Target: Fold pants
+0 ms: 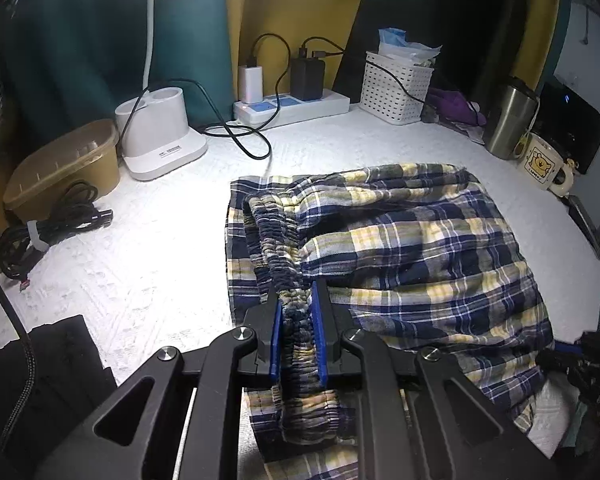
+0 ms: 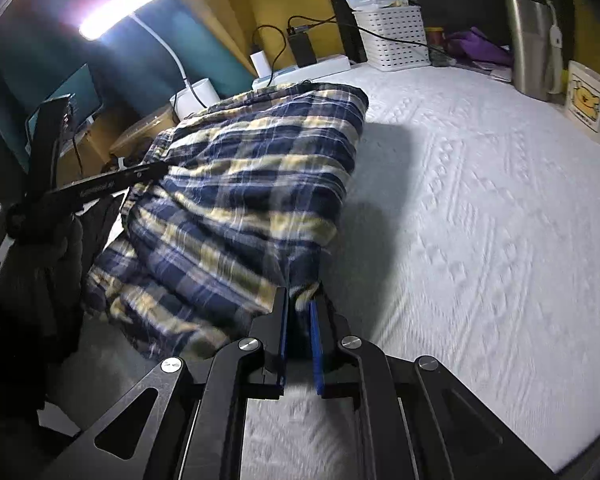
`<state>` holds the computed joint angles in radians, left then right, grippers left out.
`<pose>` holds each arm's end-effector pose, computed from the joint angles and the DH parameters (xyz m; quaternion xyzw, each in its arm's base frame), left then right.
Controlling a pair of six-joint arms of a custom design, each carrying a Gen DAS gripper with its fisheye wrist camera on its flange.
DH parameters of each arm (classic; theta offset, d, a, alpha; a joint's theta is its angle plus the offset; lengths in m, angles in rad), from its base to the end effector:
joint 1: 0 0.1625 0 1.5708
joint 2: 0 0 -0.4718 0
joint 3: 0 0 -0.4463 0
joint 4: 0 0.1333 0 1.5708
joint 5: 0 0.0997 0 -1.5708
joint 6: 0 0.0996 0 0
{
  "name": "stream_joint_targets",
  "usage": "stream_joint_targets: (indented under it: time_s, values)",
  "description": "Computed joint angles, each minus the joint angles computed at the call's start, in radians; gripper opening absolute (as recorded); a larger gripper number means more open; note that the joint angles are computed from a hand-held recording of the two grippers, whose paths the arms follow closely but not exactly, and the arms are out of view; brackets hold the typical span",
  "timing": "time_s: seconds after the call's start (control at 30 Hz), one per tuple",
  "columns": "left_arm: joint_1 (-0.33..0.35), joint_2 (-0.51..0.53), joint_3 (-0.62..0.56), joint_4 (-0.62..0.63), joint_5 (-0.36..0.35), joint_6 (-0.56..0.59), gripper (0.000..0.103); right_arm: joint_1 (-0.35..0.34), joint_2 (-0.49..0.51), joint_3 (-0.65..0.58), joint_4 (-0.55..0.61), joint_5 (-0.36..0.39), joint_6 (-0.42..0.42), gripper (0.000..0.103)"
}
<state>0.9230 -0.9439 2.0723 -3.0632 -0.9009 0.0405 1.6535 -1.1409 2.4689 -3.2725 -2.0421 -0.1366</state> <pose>-0.1997 -0.5873 0.1038 0.2574 0.8944 -0.2598 0.2574 0.1232 -0.4204 0.1119 0.0614 -0.9544 0.1744 0.2342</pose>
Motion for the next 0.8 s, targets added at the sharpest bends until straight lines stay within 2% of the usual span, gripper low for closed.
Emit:
stream_joint_targets:
  time_s: [0.17, 0.3, 0.5, 0.57, 0.6, 0.63, 0.67, 0.7, 0.8]
  values:
    - [-0.001, -0.026, -0.003, 0.046, -0.040, -0.017, 0.013, 0.016, -0.030, 0.023, -0.001, -0.034, 0.026, 0.010]
    - [-0.015, -0.048, 0.007, 0.045, -0.018, -0.002, 0.013, 0.009, -0.071, 0.017, 0.026, -0.035, 0.039, 0.010]
    - [-0.018, -0.075, -0.001, 0.027, -0.008, 0.004, 0.013, -0.001, -0.065, -0.031, 0.001, -0.075, -0.012, 0.011]
    - [-0.014, -0.065, -0.016, 0.041, -0.001, 0.009, 0.021, -0.017, -0.044, -0.065, 0.007, -0.065, -0.036, 0.013]
    - [-0.011, -0.058, -0.024, 0.046, 0.002, 0.008, 0.025, -0.025, -0.031, -0.084, 0.011, -0.059, -0.048, 0.024]
    - [-0.006, -0.049, -0.032, 0.047, 0.000, 0.007, 0.030, -0.029, -0.022, -0.100, 0.017, -0.055, -0.055, 0.051]
    - [-0.004, -0.043, -0.038, 0.051, -0.002, 0.009, 0.032, -0.034, -0.011, -0.119, 0.021, -0.047, -0.065, 0.068]
    - [-0.003, -0.040, -0.040, 0.054, -0.002, 0.013, 0.033, -0.041, -0.001, -0.135, 0.017, -0.027, -0.077, 0.090]
    - [0.001, -0.020, -0.055, 0.060, -0.004, 0.039, 0.033, -0.052, 0.020, -0.168, 0.003, 0.007, -0.110, 0.090]
